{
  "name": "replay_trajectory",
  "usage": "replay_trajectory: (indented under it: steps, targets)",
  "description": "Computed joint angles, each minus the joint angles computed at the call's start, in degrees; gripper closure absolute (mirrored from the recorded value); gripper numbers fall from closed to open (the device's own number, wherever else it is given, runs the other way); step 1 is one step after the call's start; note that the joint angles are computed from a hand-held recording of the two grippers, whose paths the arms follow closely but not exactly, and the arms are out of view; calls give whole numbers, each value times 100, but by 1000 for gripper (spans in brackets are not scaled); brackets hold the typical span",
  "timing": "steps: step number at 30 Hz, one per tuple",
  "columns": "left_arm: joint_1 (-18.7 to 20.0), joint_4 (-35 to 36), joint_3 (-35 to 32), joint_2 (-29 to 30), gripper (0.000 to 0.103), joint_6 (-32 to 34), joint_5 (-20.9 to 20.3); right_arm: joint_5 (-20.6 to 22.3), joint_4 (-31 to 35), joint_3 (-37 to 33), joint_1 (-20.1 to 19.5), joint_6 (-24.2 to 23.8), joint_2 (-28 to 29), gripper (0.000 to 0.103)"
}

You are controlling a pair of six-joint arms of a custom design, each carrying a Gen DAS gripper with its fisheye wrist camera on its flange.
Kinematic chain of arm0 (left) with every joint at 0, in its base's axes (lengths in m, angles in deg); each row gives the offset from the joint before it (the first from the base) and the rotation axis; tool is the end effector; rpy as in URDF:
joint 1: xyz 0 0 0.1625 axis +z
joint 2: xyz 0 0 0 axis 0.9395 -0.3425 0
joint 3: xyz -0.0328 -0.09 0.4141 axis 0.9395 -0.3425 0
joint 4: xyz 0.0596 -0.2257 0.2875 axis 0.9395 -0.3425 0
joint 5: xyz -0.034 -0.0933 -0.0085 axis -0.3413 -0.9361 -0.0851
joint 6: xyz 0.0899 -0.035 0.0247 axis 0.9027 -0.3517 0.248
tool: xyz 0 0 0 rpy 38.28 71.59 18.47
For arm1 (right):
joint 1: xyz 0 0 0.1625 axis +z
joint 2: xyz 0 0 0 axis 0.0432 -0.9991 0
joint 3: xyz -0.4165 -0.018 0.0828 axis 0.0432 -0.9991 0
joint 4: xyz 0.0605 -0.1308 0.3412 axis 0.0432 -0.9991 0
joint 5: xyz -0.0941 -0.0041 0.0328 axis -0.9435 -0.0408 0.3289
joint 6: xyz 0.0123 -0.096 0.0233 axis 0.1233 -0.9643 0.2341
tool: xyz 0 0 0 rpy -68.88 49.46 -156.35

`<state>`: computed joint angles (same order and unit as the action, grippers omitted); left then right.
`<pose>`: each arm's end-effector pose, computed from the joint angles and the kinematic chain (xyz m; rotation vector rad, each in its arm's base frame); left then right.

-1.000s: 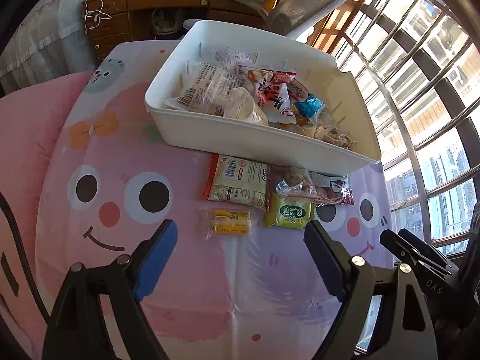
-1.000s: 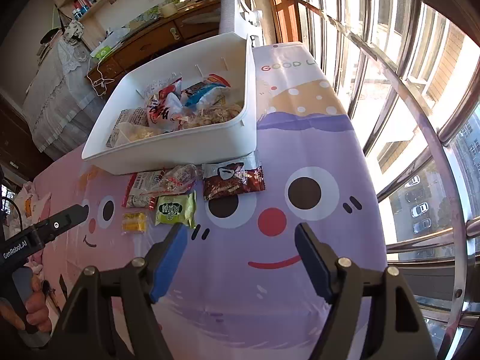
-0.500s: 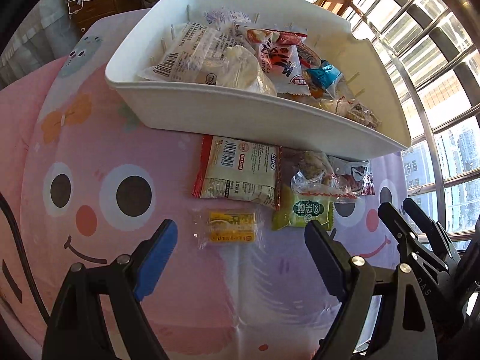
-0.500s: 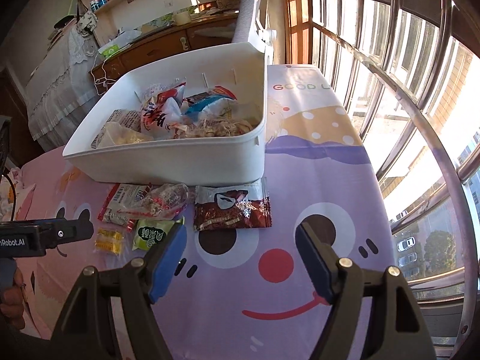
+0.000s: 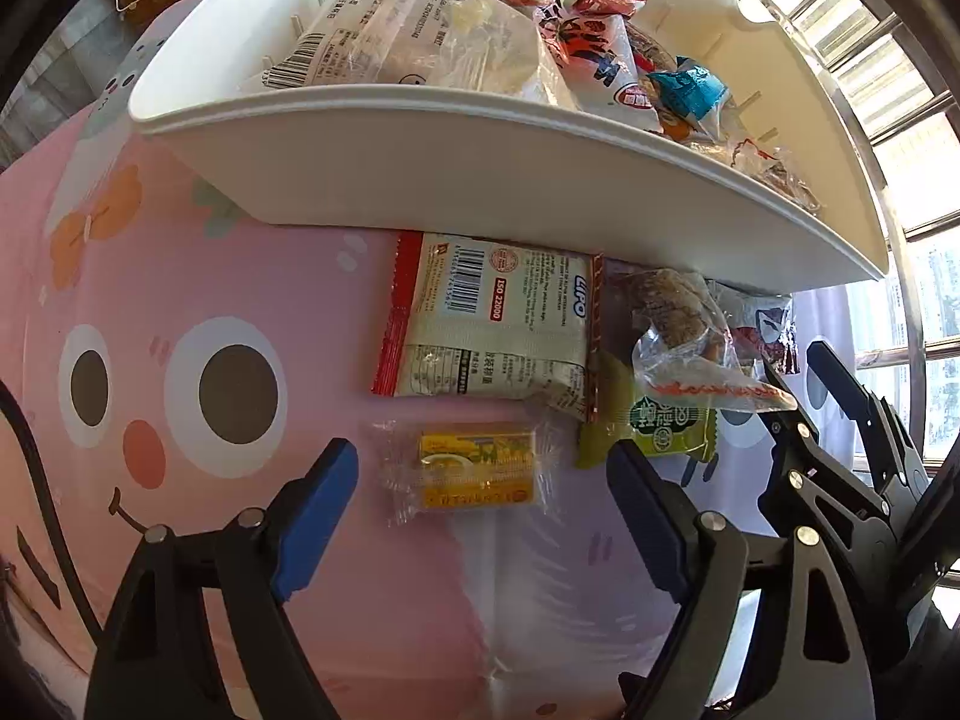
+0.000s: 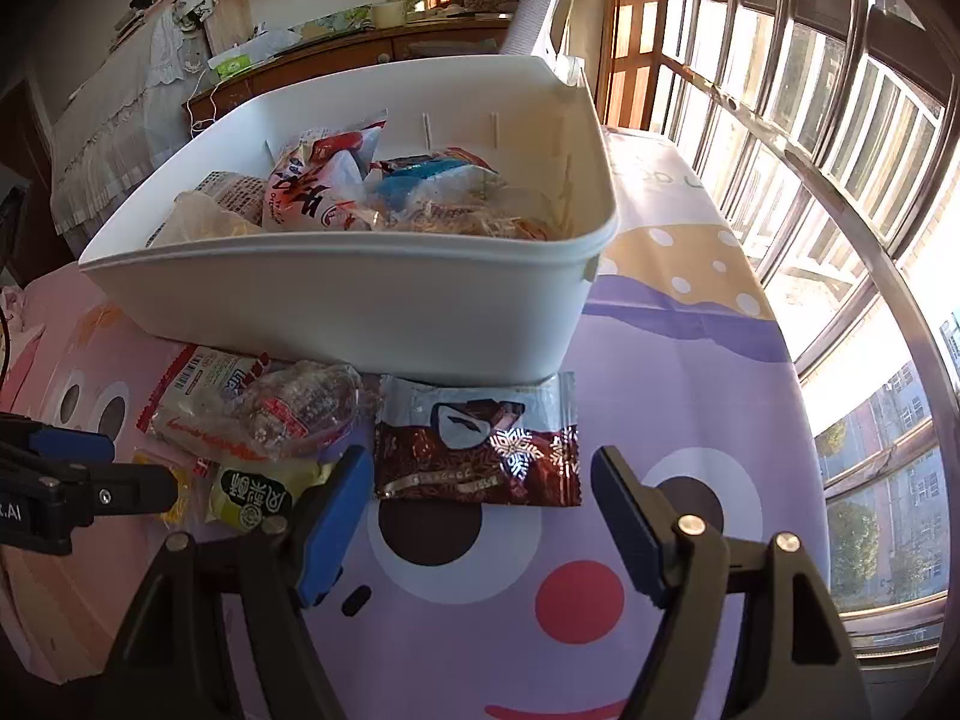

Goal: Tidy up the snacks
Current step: 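Grasp the small yellow candy with the left tool while the right tool grasps the brown chocolate packet, then carry both snacks into the white basket and open both tools to release them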

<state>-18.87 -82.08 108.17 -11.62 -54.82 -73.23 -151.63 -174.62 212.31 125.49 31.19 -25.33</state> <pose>-0.0696 -0.3807 0.2508 -0.0848 2.5175 -0.1728 0.3313 -0.3267 0.0152 0.4666 -2.3361 0.5722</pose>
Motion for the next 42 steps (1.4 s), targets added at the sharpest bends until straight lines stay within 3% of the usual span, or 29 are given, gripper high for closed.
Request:
replay_trajectory:
  steps: [4,8,16,25,29,42]
  targets:
    - [152,-68,-20,108,38,136,-73,-18,-163,-51,-70,-165,123,27]
    - [214,-155,-27,247,43,176,-15,-73,-204,-145,-99,-311,242,27]
    - [243,-303,44,240,46,190,-40,-94,-171,-233,-147,-470,331,28]
    - [254,-369,200,-47,51,165,-73,-21,13,-257,-119,-456,296,41]
    - [257,-511,283,-166,59,193,-113,24,151,-247,-126,-347,213,45]
    - [33,-470,466,-432,61,100,-153,193,896,-157,-8,210,-73,46]
